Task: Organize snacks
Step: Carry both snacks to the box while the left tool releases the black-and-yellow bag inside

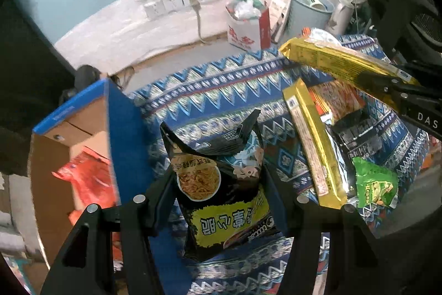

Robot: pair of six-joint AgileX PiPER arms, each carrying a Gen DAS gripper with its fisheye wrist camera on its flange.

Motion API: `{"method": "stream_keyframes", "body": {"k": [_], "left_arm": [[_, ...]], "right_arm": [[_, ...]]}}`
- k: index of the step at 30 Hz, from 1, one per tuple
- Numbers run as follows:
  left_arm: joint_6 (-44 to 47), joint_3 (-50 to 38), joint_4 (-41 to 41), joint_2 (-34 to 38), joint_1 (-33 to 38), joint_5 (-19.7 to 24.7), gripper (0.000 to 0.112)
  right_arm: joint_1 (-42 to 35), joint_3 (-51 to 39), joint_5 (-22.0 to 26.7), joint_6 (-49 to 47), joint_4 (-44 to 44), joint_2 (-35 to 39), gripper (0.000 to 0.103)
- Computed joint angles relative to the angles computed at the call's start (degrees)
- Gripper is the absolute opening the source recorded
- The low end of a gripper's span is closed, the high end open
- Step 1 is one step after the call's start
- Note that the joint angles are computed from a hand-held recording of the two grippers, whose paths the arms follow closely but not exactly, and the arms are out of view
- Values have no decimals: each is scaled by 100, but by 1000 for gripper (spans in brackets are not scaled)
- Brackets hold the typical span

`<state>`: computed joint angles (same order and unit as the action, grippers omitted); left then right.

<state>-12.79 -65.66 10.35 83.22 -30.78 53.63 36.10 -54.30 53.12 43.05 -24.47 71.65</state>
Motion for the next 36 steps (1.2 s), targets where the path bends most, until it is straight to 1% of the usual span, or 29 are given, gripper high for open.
{"method": "stream_keyframes", "body": {"k": [5, 11, 20, 29, 36], "left_arm": [[130, -2, 146, -360, 205, 64, 61], [548, 6, -103, -663, 652, 115, 61], [1123, 131, -359, -1068, 1392, 56, 61], [1891, 173, -845, -1267, 2476, 11, 61], [2677, 259, -1165, -1266, 3485, -43, 61]], "right_arm": [[339, -400, 163, 177, -143, 145, 27], [707, -905, 298, 322, -270, 449, 27], [1108, -1788, 436, 277, -276, 972, 27], [1442, -2860, 577, 143, -187, 1703, 27], [1622, -3704, 669, -71, -65, 2324, 27]]}}
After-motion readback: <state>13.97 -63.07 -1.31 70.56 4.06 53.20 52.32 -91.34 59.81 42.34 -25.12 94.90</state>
